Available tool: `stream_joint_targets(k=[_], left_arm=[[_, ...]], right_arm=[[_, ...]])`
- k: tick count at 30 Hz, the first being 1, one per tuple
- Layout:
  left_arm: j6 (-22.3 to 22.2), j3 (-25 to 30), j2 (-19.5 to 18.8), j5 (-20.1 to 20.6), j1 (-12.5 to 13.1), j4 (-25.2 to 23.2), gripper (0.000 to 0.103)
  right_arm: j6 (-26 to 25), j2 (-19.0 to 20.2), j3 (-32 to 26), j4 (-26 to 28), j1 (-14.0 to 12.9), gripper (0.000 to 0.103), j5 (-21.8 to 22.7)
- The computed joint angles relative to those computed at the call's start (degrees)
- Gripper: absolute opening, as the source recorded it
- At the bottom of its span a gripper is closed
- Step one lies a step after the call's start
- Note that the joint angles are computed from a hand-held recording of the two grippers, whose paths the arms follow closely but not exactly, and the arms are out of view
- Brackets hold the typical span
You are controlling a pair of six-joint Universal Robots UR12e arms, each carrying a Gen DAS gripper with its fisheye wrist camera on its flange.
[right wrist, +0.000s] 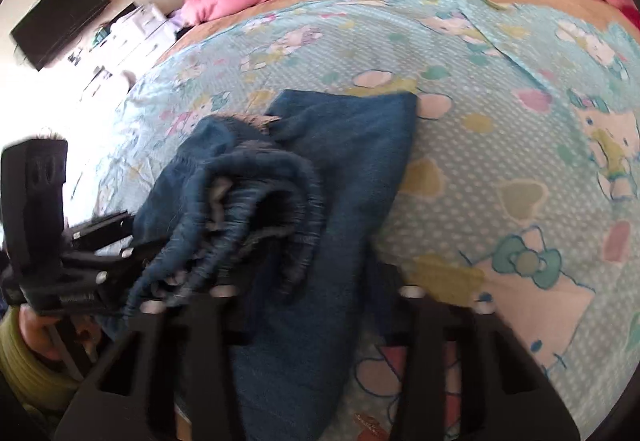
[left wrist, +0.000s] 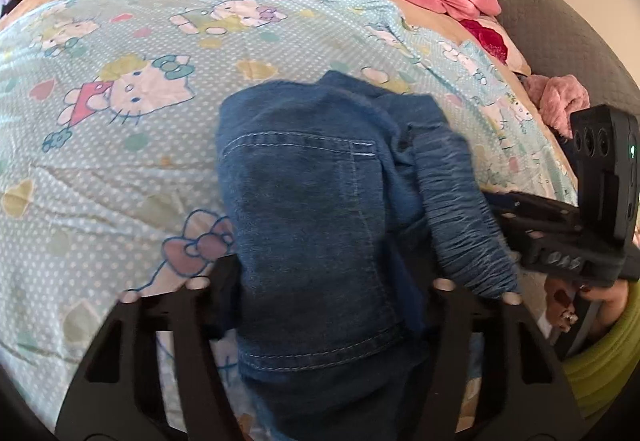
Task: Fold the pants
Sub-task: 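Press the folded stack down with both grippers and open them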
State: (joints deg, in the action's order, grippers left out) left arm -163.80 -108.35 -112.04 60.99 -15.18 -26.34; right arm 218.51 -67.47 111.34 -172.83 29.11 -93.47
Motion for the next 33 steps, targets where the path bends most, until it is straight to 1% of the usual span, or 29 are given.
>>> stream_joint_targets(k=[1, 2, 4, 5, 8, 11, 15, 17, 20, 24, 25, 28, 30, 31, 32, 33], left_arm=[[0.3, 0.2, 0.0, 0.0, -0.2, -0.2, 0.035], [0.6, 0.4, 0.1, 0.7, -0.4, 0.0, 0.033], [1.1, 0.7, 0.2, 1.1, -0.7, 0.7, 0.028], [0.9, 0.9, 0.2, 0.8, -0.7, 1.0, 0.028], [0.0, 2.1, -0.2, 0.1, -0.7, 2.1, 0.027], [-1.3, 3.8, -1.0, 0.7, -1.0, 3.6, 0.027], [-2.7, 6.7, -2.6, 1.3, -1.6, 5.1, 0.027], [-3.2, 7.8, -3.4, 1.7, -1.9, 5.3, 0.027], [-2.7, 9.5, -4.7, 2.7, -2.6, 4.9, 0.027], [-2.5, 10.4, -5.9, 4.2, -3.3, 4.2, 0.027], [-2.4, 10.4, -6.1, 4.6, -3.3, 4.0, 0.03], [-2.1, 10.2, -6.4, 5.2, -3.2, 3.5, 0.035], [-2.1, 10.0, -6.5, 5.2, -3.0, 3.3, 0.038], [-2.0, 9.9, -6.6, 5.3, -3.0, 3.2, 0.04], [-2.0, 9.9, -6.7, 5.4, -2.9, 3.0, 0.04], [-2.0, 9.9, -6.7, 5.5, -2.9, 2.9, 0.042]], right_arm=[[-1.0, 0.0, -0.3, -0.2, 0.2, 0.015, -0.3], [-2.0, 0.0, -0.7, 0.2, 0.6, 0.013, -1.4], [-3.1, -0.2, -0.8, -1.0, 0.8, 0.012, -2.4], [-3.7, -0.2, -0.9, -2.0, 0.7, 0.012, -2.8], [-6.2, -0.3, -1.9, -2.2, 0.5, 0.012, -5.2], [-7.5, -0.3, -2.6, -2.9, -0.3, 0.012, -6.0], [-9.5, 0.1, -3.9, -2.3, -1.5, 0.012, -7.2], [-9.5, 0.5, -4.4, -1.8, -2.2, 0.012, -7.4], [-8.5, 0.9, -4.6, -1.2, -2.8, 0.012, -8.1], [-6.9, 1.5, -4.3, 0.1, -3.4, 0.013, -8.1], [-6.2, 1.7, -4.1, 0.8, -3.6, 0.014, -8.0], [-4.0, 1.7, -3.6, 2.1, -3.5, 0.024, -8.9], [-2.6, 1.5, -2.9, 1.8, -3.4, 0.029, -9.2], [-2.0, 1.4, -2.7, 1.7, -3.4, 0.032, -9.4], [-1.8, 1.3, -2.7, 2.1, -3.3, 0.038, -9.9], [-1.6, 1.3, -2.8, 2.8, -3.1, 0.04, -10.7]])
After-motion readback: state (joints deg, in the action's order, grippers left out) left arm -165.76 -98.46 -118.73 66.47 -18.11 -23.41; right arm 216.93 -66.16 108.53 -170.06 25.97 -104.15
